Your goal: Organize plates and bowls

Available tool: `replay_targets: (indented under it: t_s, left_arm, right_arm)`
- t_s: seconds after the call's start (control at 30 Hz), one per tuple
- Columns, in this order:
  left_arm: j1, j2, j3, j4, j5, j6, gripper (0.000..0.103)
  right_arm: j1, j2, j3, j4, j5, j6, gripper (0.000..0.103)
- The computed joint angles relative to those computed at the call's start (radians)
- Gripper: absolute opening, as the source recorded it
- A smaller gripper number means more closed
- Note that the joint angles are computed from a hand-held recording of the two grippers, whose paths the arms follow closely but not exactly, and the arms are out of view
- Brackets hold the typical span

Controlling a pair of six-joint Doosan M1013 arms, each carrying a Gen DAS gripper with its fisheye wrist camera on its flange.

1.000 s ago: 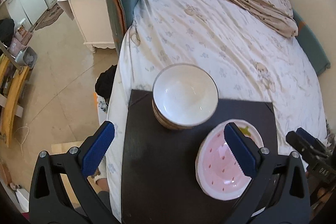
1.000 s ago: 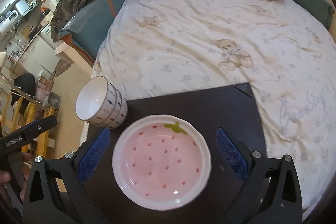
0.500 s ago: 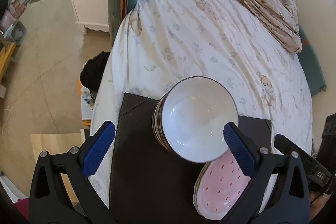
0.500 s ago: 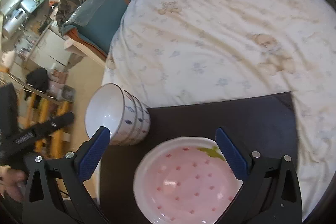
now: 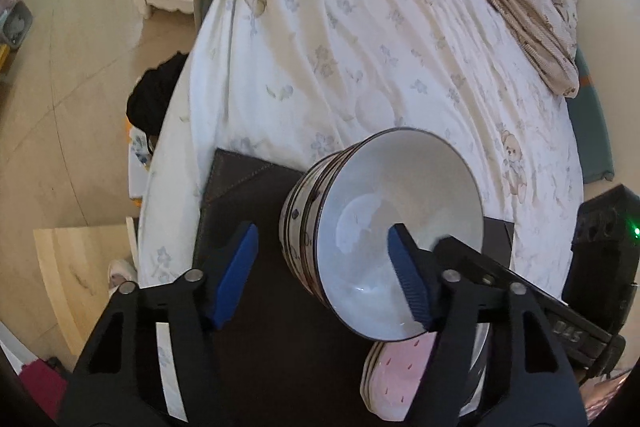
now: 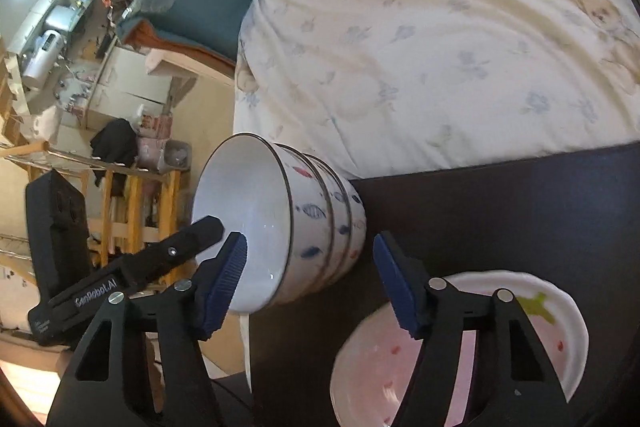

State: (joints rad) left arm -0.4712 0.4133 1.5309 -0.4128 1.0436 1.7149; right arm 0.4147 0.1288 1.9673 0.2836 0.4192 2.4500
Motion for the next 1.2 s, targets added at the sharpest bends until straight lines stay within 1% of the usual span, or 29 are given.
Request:
replay_targets:
  t_s: [0.03,0.1,0.2,0.27,0.33,0.43,0.5,0.53,0.63,0.7,0.73,0.8,0.87,0.9,0.93,0.97,1.03,1.13,1.2]
  left_arm:
    - [-0.002,0.004,-0.002,0.005,0.002,-0.002,0.059]
    - [-0.008,0.014,-0.007,0.029,0.004,-0.012,0.057]
    - [-0.011,0.033,-0.018,0.053,0.023,-0.04,0.057]
    - [-0.014,0.044,-0.023,0.07,0.034,-0.054,0.057]
    - [-0.01,0.05,-0.025,0.046,0.037,-0.047,0.057]
    - [-0.007,0.057,-0.032,0.021,0.044,-0.046,0.055]
    - [0.005,0.071,-0.042,-0.028,0.071,-0.04,0.056]
    - [0.01,0.078,-0.048,-0.047,0.084,-0.034,0.057]
    - [0.022,0.093,-0.054,-0.099,0.106,-0.012,0.059]
    - [0.03,0.1,-0.054,-0.131,0.119,-0.009,0.062]
    - [0.035,0.103,-0.053,-0.144,0.122,-0.016,0.065]
    - [0.036,0.103,-0.049,-0.145,0.113,-0.019,0.07]
    - [0.036,0.1,-0.043,-0.148,0.102,-0.013,0.07]
    - [0.033,0.095,-0.039,-0.143,0.093,-0.006,0.067]
    - [0.026,0.09,-0.037,-0.137,0.078,0.002,0.058]
    - [0.022,0.085,-0.035,-0.132,0.073,0.004,0.057]
    - [0.019,0.082,-0.036,-0.114,0.068,-0.004,0.056]
    - [0.014,0.077,-0.033,-0.097,0.055,0.001,0.054]
    - [0.006,0.068,-0.027,-0.076,0.039,0.004,0.053]
  right_arm:
    - [0.0,0.01,-0.007,-0.003,0.011,0.009,0.063]
    - [-0.004,0.023,-0.01,0.028,0.017,-0.002,0.062]
    - [-0.005,0.042,-0.019,0.013,0.052,0.027,0.062]
    - [-0.012,0.049,-0.019,0.049,0.073,0.013,0.062]
    - [-0.018,0.056,-0.018,0.077,0.085,-0.007,0.062]
    - [-0.027,0.063,-0.017,0.138,0.074,-0.065,0.062]
    - [-0.034,0.065,-0.018,0.16,0.073,-0.088,0.062]
    - [-0.036,0.066,-0.015,0.186,0.065,-0.11,0.062]
    - [-0.049,0.07,0.007,0.341,0.025,-0.238,0.062]
    - [-0.051,0.07,0.011,0.369,0.017,-0.265,0.062]
    - [-0.052,0.07,0.013,0.389,0.014,-0.286,0.062]
    - [-0.054,0.07,0.017,0.422,0.005,-0.321,0.062]
    - [-0.055,0.069,0.024,0.452,-0.007,-0.349,0.062]
    - [-0.055,0.069,0.028,0.471,-0.014,-0.369,0.062]
    - [-0.055,0.069,0.027,0.466,-0.017,-0.368,0.062]
    - [-0.052,0.07,0.025,0.455,-0.021,-0.363,0.06]
    - [-0.046,0.067,0.021,0.409,-0.022,-0.33,0.06]
    - [-0.044,0.067,0.019,0.395,-0.021,-0.342,0.058]
    - [-0.038,0.065,0.009,0.324,-0.01,-0.31,0.057]
